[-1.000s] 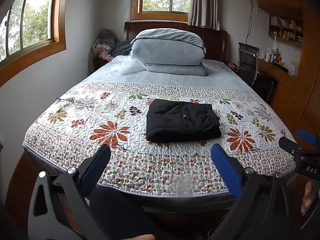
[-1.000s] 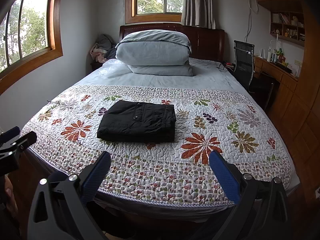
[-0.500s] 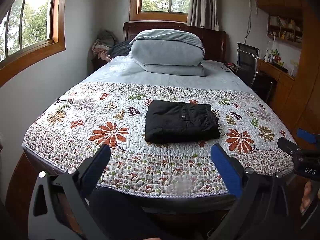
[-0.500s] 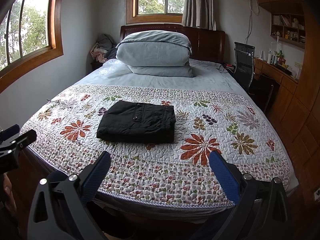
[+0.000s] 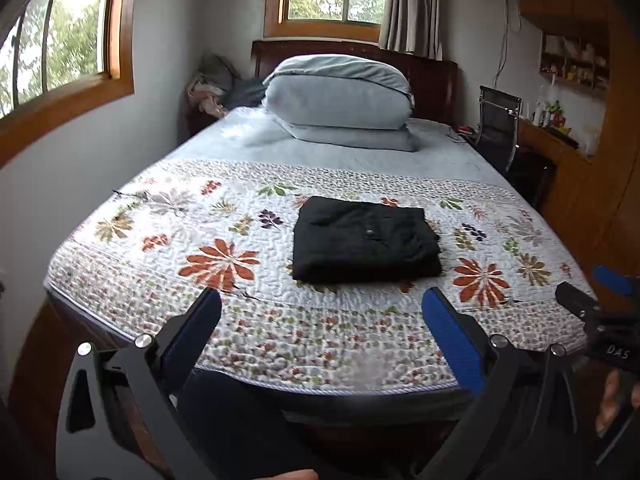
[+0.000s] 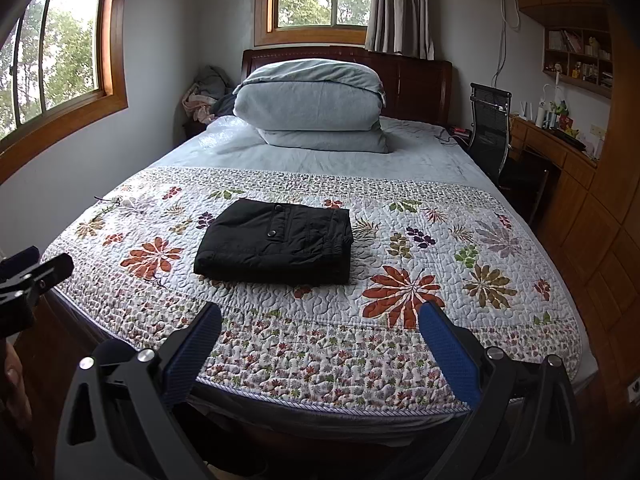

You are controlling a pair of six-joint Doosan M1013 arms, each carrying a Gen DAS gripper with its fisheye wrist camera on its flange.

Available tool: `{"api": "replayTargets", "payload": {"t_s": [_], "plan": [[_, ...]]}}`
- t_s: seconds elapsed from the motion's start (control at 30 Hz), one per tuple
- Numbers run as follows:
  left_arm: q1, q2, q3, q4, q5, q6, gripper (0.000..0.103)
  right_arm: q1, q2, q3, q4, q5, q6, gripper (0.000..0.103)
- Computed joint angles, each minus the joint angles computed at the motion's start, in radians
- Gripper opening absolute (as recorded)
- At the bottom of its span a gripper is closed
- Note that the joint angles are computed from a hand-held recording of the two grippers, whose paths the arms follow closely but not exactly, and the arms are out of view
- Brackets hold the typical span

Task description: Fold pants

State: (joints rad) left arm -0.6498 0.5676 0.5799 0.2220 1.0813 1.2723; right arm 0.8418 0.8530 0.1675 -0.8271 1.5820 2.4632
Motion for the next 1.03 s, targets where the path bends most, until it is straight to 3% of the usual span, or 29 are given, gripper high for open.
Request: {"api": "replayTargets", "payload": {"t_s": [0.5, 0.57, 0.63, 0.67, 0.77, 0.83, 0.9, 1.03], "plan": [[-0.005, 0.0, -0.003, 0.014, -0.004, 0.005, 0.1, 0.001, 0.005, -0.01, -0.004, 0.005, -0.003, 0.099], [0.01, -0.012, 0.02, -0.073, -0.037, 0.037, 0.1, 0.0, 0.005, -0.01, -0.001, 0.005, -0.003, 0.099], [0.027, -0.042, 0.087, -0.176, -0.123, 0.076, 0.098, 0.0, 0.0, 0.004, 0.0, -0.001, 0.005, 0.099], [0.027, -0.039, 0.084, -0.186, -0.116, 0.088, 0.096, 0.0, 0.001, 0.003, 0.0, -0.002, 0.005, 0.099], [0.019, -0.04, 0.095, -0.127, -0.134, 0.05, 0.095, 0.001, 0.012, -0.015, 0.009, 0.006, -0.008, 0.099], [0.002, -0.053, 0.119, 0.014, -0.174, -0.031, 0.1, 0.002, 0.014, -0.018, 0.007, 0.006, -0.014, 0.099], [-0.014, -0.045, 0.1, 0.136, -0.142, -0.083, 0.1, 0.001, 0.005, 0.0, 0.008, -0.002, -0.001, 0.099], [-0.009, -0.025, 0.053, 0.132, -0.087, -0.091, 0.1, 0.001, -0.006, 0.023, 0.008, -0.013, 0.016, 0.099]]}}
